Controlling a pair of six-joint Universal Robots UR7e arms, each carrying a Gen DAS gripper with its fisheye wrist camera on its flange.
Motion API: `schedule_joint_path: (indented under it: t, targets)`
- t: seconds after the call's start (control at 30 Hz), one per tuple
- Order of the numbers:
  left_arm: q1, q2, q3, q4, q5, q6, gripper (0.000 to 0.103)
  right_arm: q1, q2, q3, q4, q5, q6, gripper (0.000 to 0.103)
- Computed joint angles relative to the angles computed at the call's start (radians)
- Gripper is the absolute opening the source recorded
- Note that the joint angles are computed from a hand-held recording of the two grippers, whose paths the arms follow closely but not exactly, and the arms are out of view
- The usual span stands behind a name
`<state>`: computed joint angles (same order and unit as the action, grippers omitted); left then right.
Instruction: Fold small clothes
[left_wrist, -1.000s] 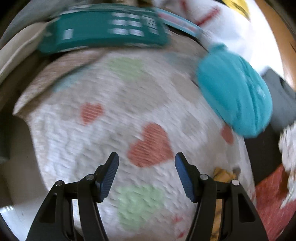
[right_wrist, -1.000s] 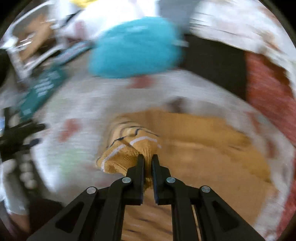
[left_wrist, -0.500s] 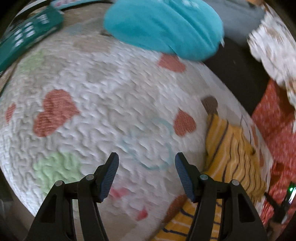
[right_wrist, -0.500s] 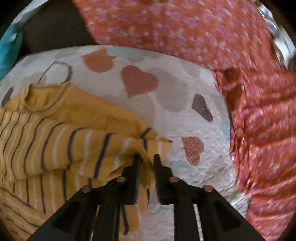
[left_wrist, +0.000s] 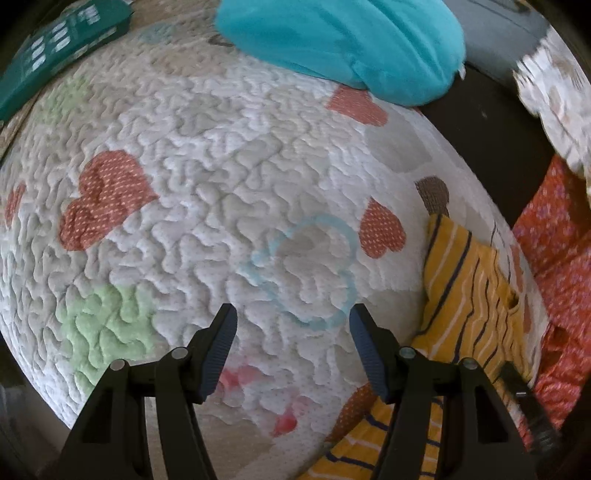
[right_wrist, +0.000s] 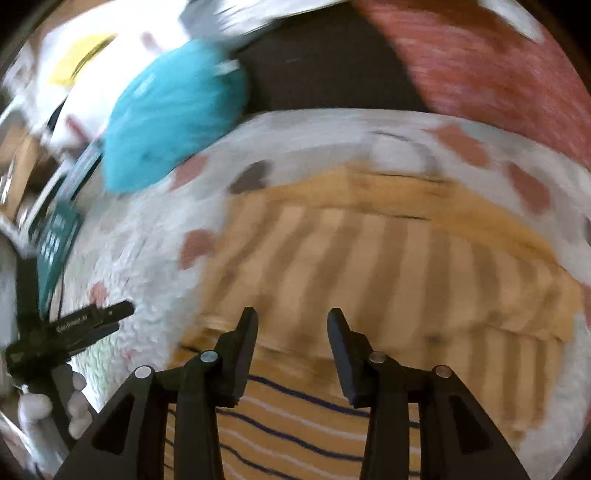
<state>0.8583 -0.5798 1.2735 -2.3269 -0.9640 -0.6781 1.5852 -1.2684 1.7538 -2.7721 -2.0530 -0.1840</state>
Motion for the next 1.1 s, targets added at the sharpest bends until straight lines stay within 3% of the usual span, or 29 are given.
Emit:
schedule_joint_path:
  t: [0.13, 0.17, 0.2, 0.27, 0.37, 0.53, 0.63, 0.7, 0.73, 0.8, 0.93, 0.97, 1.0, 1.07, 1.1]
  targets:
    - [0.013, -0.028, 0.022, -0.035, -0.007, -0.030, 0.062, 0.040, 0.137, -0.073, -0.003, -0.062, -0.013, 0.049]
    - [0.016, -0.032, 0.024, -0.040, -0.008, -0.035, 0.062, 0.044, 0.166, -0.098, 0.038, -0.077, -0.002, 0.039]
    - [0.020, -0.041, 0.031, -0.048, -0.009, -0.043, 0.062, 0.043, 0.192, -0.124, 0.090, -0.098, 0.011, 0.012]
    - [0.025, -0.058, 0.046, -0.066, -0.005, -0.057, 0.062, 0.040, 0.219, -0.149, 0.127, -0.086, 0.048, 0.001]
    - [0.028, -0.073, 0.056, -0.065, 0.019, -0.089, 0.062, 0.042, 0.241, -0.178, 0.162, 0.030, 0.065, 0.001]
    - [0.030, -0.078, 0.061, -0.059, 0.005, -0.096, 0.062, 0.073, 0.285, -0.203, 0.153, 0.072, 0.020, 0.002]
    - [0.030, -0.074, 0.054, -0.050, -0.002, -0.096, 0.062, 0.079, 0.255, -0.166, 0.041, 0.012, 0.023, 0.017]
    - [0.031, -0.073, 0.054, -0.060, -0.011, -0.096, 0.062, 0.083, 0.234, -0.144, -0.043, -0.089, -0.003, 0.059]
    - [0.030, -0.071, 0.051, -0.060, -0.014, -0.095, 0.062, 0.083, 0.231, -0.137, -0.078, -0.124, -0.019, 0.065]
    - [0.028, -0.064, 0.043, -0.056, -0.023, -0.088, 0.062, 0.073, 0.221, -0.135, -0.101, -0.168, -0.036, 0.066]
    - [0.027, -0.054, 0.033, -0.045, -0.039, -0.078, 0.062, 0.050, 0.247, -0.176, -0.007, -0.168, -0.002, 0.066]
    - [0.029, -0.054, 0.033, -0.044, -0.041, -0.081, 0.062, 0.051, 0.269, -0.190, 0.020, -0.186, 0.002, 0.061]
    - [0.030, -0.057, 0.033, -0.038, -0.042, -0.087, 0.062, 0.051, 0.279, -0.195, 0.026, -0.206, -0.003, 0.037]
    - [0.034, -0.064, 0.038, -0.042, -0.046, -0.096, 0.062, 0.060, 0.294, -0.194, -0.009, -0.227, -0.025, 0.008]
    - [0.035, -0.067, 0.040, -0.047, -0.048, -0.097, 0.062, 0.063, 0.293, -0.200, 0.008, -0.225, -0.011, 0.007]
